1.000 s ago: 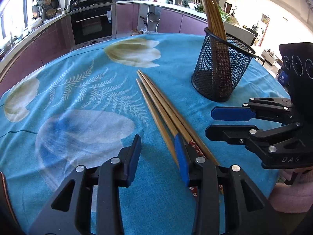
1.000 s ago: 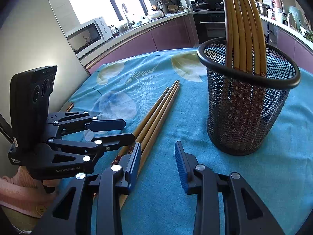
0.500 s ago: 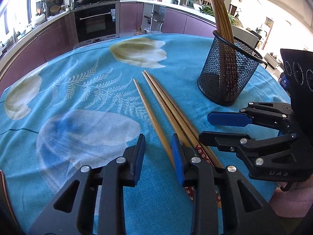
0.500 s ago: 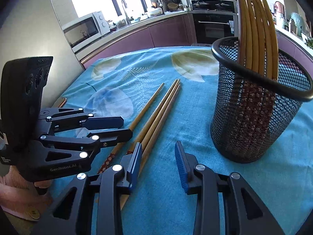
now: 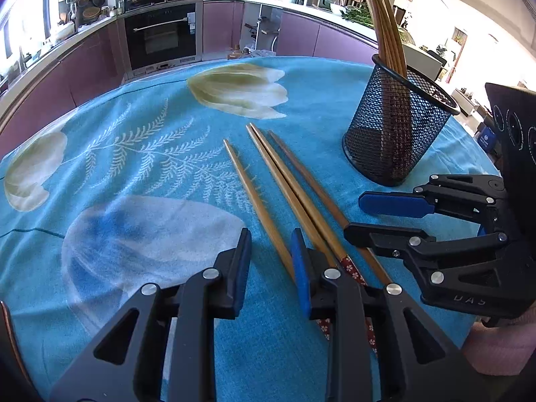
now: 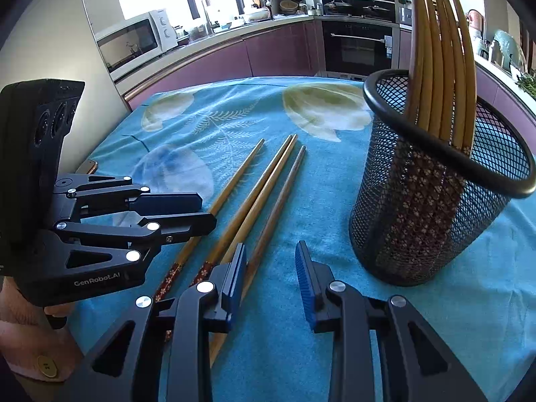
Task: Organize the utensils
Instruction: 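Move both open tools back over the chopstick pile, then close the right tool on one chopstick while the left tool grasps another chopstick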
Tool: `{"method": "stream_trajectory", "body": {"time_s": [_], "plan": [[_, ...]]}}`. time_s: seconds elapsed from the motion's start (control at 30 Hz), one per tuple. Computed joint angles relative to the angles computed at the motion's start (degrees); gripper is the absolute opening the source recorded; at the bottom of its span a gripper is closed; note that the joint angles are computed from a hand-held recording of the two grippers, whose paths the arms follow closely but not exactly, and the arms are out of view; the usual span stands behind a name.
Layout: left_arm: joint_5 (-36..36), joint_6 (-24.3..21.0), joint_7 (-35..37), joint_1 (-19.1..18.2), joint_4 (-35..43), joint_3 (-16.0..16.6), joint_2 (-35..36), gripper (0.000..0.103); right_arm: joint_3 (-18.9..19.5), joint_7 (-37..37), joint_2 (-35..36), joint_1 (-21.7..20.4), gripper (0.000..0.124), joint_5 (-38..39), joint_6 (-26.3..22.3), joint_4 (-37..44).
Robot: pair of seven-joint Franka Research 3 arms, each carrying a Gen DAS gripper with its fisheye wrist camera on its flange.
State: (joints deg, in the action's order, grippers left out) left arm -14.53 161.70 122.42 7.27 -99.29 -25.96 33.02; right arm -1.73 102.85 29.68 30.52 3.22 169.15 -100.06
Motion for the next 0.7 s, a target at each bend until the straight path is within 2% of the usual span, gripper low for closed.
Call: {"method": "stream_trajectory", "body": {"time_s": [0.17,0.23,0.33,0.53,0.7], "plan": [[-0.2,-2.0,-0.4,-0.3,2.8,0.3,1.6,0.022,-2.2,2.3,1.8,2.0,0.027,-1.6,-0.8,2.6],[0.1,-2.0,-1.2,-1.0,3.4,0.9,1.9,0.019,-3.1,3.6,2.2,2.7,0.022,-2.4,-1.0,3.2],[-0.2,-1.7,-1.8,-0.9,3.3,0.8,2.0,0.014,-0.2,2.5,2.3,0.2,0.012,-0.5,-0.4,3.2],[-1.6,-0.4,-3.4,0.0,1.9,0.1,1.4,0.008,3.3,0.5,1.5,-2.6,0.008,4.2,2.3,1.1],[-3.3,0.9,-3.7,1.7,0.5,-1.6,0.9,0.008,4.9,-1.4,-0.1,-4.0,0.006,7.6,5.3,-1.7]]}}
